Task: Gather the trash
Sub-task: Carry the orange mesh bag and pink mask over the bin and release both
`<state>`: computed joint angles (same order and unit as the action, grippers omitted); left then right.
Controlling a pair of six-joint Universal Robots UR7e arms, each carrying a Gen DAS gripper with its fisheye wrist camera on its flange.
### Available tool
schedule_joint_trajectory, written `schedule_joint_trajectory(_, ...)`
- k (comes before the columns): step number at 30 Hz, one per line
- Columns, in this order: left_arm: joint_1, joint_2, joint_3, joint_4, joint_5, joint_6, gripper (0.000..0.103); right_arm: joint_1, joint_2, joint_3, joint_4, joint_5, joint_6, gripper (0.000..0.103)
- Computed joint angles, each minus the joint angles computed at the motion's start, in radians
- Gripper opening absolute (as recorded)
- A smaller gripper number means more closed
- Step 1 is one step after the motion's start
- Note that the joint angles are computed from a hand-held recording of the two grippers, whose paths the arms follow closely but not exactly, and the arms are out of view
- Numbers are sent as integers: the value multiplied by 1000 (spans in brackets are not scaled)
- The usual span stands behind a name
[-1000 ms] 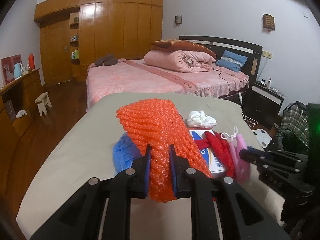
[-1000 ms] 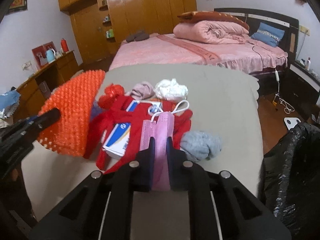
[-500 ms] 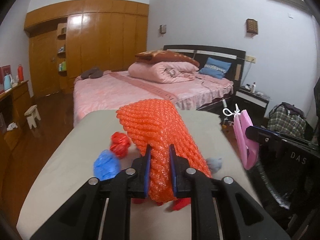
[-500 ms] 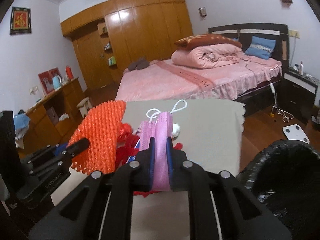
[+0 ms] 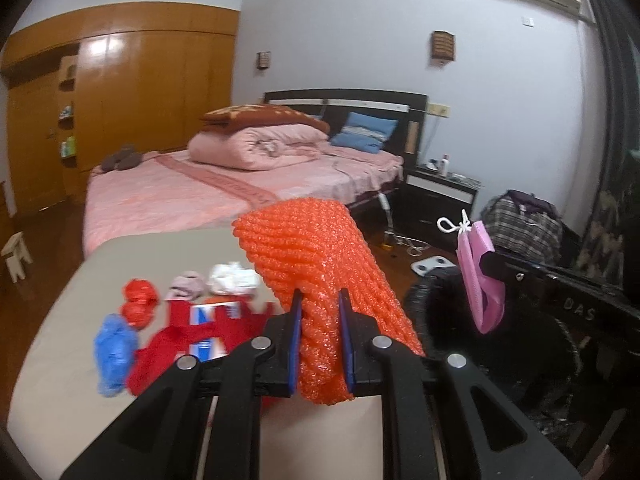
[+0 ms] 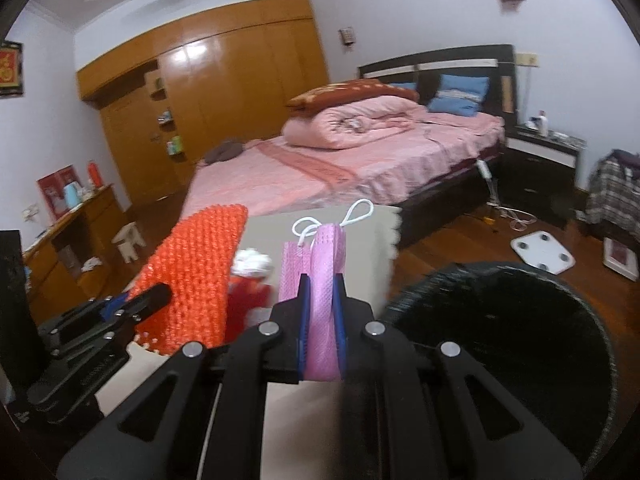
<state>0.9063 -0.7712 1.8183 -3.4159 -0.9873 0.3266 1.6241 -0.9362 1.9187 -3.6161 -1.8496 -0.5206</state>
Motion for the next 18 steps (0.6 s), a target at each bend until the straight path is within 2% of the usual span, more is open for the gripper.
schedule_joint_trajectory(5, -21, 53, -38, 26, -54, 6, 16, -48, -30, 45, -78, -54, -10, 10)
schedule_joint_trajectory(15, -37, 168, -167, 180, -193, -19, 16, -136, -84, 109, -180, -128, -13, 11)
schedule_joint_trajectory(18, -39, 199, -201, 221, -229, -27, 17, -156, -93, 117, -204, -150, -8, 14)
